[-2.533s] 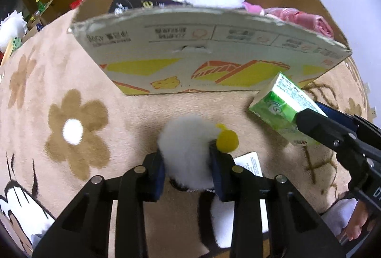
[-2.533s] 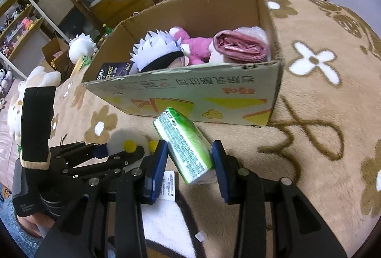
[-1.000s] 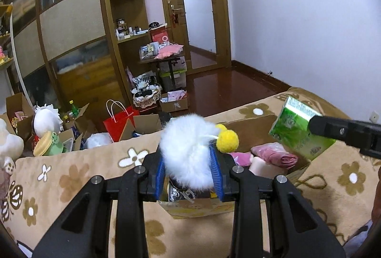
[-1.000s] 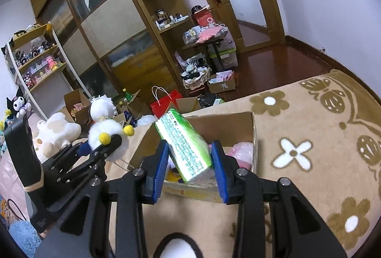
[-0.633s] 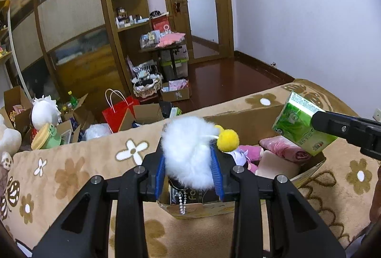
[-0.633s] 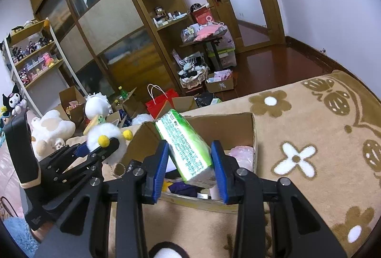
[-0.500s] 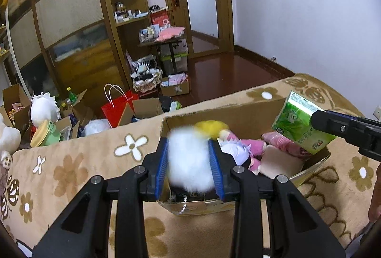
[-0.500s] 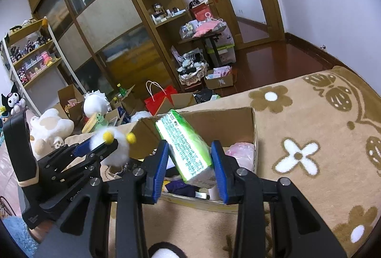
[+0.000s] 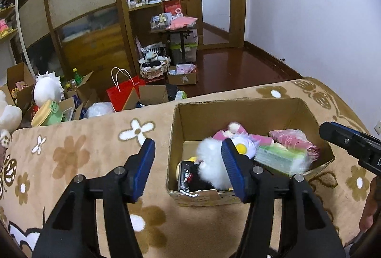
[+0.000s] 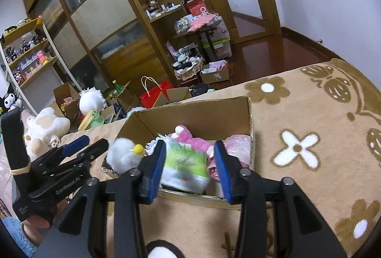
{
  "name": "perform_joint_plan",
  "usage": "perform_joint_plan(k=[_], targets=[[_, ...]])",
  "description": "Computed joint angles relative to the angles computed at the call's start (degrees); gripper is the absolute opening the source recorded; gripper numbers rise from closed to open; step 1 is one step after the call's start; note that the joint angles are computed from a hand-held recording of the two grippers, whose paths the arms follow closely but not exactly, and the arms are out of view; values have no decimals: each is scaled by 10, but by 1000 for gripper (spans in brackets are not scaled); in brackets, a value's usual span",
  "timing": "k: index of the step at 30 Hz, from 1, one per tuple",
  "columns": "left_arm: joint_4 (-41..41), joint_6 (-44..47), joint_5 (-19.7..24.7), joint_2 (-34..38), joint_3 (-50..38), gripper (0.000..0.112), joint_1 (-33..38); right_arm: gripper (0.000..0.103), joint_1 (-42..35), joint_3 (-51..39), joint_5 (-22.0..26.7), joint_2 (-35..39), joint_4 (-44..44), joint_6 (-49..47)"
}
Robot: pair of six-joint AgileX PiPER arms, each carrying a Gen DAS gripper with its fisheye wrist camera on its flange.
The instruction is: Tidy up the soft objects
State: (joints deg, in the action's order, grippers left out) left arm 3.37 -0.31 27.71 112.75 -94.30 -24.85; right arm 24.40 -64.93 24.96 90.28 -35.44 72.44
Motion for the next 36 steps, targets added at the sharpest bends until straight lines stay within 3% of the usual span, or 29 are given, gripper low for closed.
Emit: perform_joint_plan(k=[3, 5, 9, 12, 17, 26, 36], targets=[[-9, 5, 3, -14, 11, 66, 2, 56, 8, 3, 14, -14, -18, 23], [-18, 11, -1, -25, 24, 77, 5, 56, 16, 5, 28, -24, -31, 34], [-5, 9, -5, -56, 53, 78, 6, 75, 40, 3, 66, -44, -66, 58], [5, 0, -21, -88, 86, 87, 7, 89, 54, 6, 85, -60, -83, 80], [-6, 6, -30, -136, 131, 92, 12, 103, 89, 5, 142, -88, -119, 124], [9, -2, -50, -226, 203, 101, 12, 103, 181, 1, 283, -136, -170, 174], [23, 3, -52, -295, 260, 102, 13, 103, 296, -1, 426, -167, -216, 227]])
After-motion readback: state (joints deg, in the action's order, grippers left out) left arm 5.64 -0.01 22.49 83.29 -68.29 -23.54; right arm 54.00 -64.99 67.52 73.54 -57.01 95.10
